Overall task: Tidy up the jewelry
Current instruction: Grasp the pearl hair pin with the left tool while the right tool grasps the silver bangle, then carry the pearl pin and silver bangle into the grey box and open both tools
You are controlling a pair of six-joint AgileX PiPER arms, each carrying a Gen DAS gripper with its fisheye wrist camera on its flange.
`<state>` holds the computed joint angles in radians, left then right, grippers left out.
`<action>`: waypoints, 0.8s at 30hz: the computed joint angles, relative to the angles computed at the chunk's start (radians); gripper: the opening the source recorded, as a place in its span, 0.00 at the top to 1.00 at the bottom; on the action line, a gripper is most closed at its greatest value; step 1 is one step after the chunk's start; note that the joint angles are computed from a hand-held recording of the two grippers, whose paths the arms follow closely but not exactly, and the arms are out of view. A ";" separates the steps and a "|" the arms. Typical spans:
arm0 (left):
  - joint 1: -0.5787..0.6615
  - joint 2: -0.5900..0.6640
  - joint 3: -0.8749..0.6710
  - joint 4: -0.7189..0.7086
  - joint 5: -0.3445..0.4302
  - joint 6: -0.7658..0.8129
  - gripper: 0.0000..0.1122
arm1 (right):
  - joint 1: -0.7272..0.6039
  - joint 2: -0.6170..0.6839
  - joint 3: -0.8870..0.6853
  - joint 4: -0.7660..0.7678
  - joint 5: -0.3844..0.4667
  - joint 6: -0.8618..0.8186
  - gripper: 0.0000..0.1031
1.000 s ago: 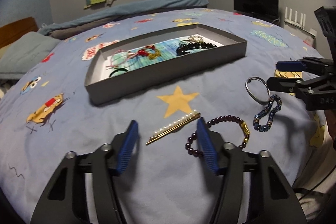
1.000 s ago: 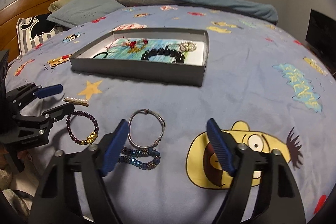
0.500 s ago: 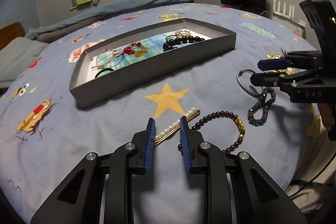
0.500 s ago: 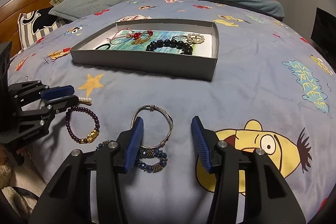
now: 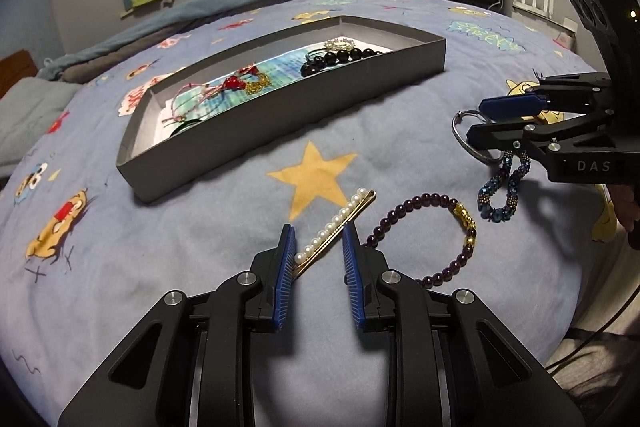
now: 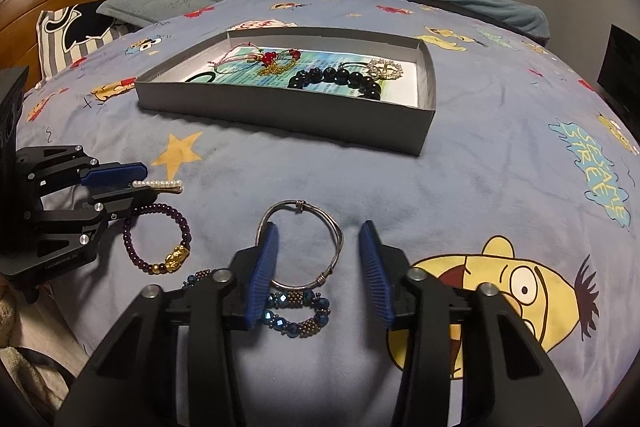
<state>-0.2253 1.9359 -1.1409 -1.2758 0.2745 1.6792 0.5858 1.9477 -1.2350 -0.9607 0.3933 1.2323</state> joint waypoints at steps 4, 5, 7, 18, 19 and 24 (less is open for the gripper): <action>0.003 0.013 -0.015 0.023 -0.003 -0.036 0.86 | -0.003 0.013 -0.013 0.030 -0.001 -0.043 0.83; 0.003 0.015 -0.018 0.015 -0.006 -0.035 0.86 | -0.007 0.016 -0.015 0.052 -0.008 -0.066 0.90; 0.005 0.016 -0.017 -0.026 -0.009 -0.007 0.90 | -0.010 0.018 -0.017 0.063 -0.017 -0.075 0.93; 0.029 -0.026 0.025 -0.295 0.014 0.205 0.92 | 0.018 -0.038 0.049 -0.258 -0.009 0.249 0.95; 0.030 -0.032 0.028 -0.297 0.014 0.207 0.92 | 0.017 -0.043 0.054 -0.277 -0.009 0.268 0.95; 0.037 -0.074 0.027 -0.245 0.034 0.141 0.92 | 0.008 -0.069 0.042 -0.297 -0.002 0.289 0.95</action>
<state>-0.1880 1.8620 -1.1143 -1.5208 0.3085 1.8204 0.5940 1.8791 -1.1928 -1.2576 0.3915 1.5213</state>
